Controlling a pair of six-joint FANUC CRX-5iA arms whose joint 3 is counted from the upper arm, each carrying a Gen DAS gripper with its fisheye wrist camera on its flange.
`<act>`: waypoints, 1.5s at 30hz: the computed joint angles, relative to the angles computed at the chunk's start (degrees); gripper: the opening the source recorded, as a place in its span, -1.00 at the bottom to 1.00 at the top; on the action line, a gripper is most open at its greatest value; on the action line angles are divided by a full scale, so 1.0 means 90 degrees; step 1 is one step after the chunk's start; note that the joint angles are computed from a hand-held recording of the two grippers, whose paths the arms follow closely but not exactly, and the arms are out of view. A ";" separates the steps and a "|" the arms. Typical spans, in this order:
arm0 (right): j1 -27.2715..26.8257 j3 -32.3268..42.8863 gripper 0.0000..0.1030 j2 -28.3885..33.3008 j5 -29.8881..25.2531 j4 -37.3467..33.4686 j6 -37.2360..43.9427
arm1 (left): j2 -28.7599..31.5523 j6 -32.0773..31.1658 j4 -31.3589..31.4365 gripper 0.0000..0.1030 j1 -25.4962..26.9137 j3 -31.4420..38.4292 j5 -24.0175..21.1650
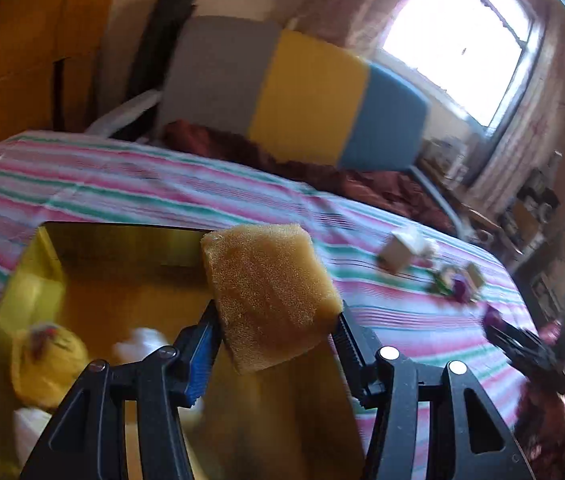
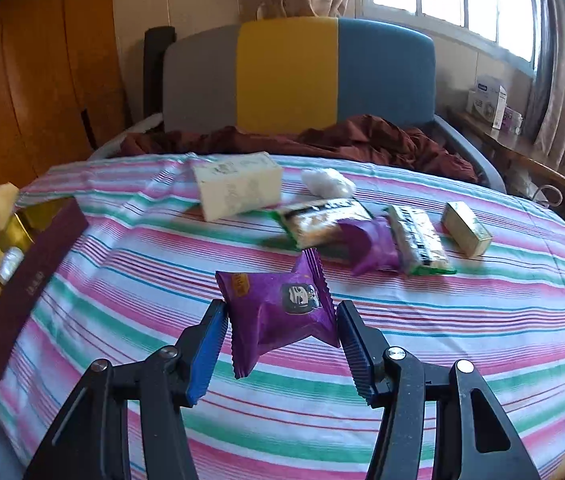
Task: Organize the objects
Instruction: 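Carry the sponge to the tray with the left tool while the right carries the pastry, then release the sponge in the tray with the left tool while the right releases the pastry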
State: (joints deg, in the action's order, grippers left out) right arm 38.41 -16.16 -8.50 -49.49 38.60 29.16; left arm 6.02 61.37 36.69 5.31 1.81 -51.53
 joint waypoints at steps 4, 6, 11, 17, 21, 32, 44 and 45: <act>0.0374 0.0204 0.11 0.0117 0.0106 -0.0001 -0.0154 | 0.0449 0.0498 -0.0522 0.06 0.0252 0.0672 -0.0443; 0.0577 0.0337 0.11 0.0218 0.0117 0.0051 -0.0094 | 0.0667 0.0687 -0.0663 0.06 0.0379 0.0956 -0.0707; 0.1054 0.0731 0.11 0.0511 0.0278 0.0168 0.0119 | 0.1080 0.1089 -0.0943 0.06 0.0641 0.1463 -0.1202; 0.1303 0.1193 0.11 0.0865 0.0605 -0.0140 0.0342 | 0.1622 0.1486 -0.1361 0.06 0.0772 0.2236 -0.1690; 0.1450 0.1500 0.11 0.1155 0.0705 -0.0337 0.0536 | 0.1865 0.1616 -0.1499 0.14 0.0782 0.2556 -0.1980; 0.1655 0.2192 0.11 0.1664 0.0709 -0.0787 0.1051 | 0.1681 0.1829 -0.1299 0.32 0.0965 0.2233 -0.1581; 0.1616 0.3180 0.11 0.2293 0.0273 -0.1518 0.1684 | 0.0112 0.1635 -0.0556 0.33 0.1224 0.0113 0.0046; 0.1587 0.3426 0.11 0.2453 0.0153 -0.1677 0.1842 | -0.0059 0.1562 -0.0427 0.33 0.1249 -0.0143 0.0218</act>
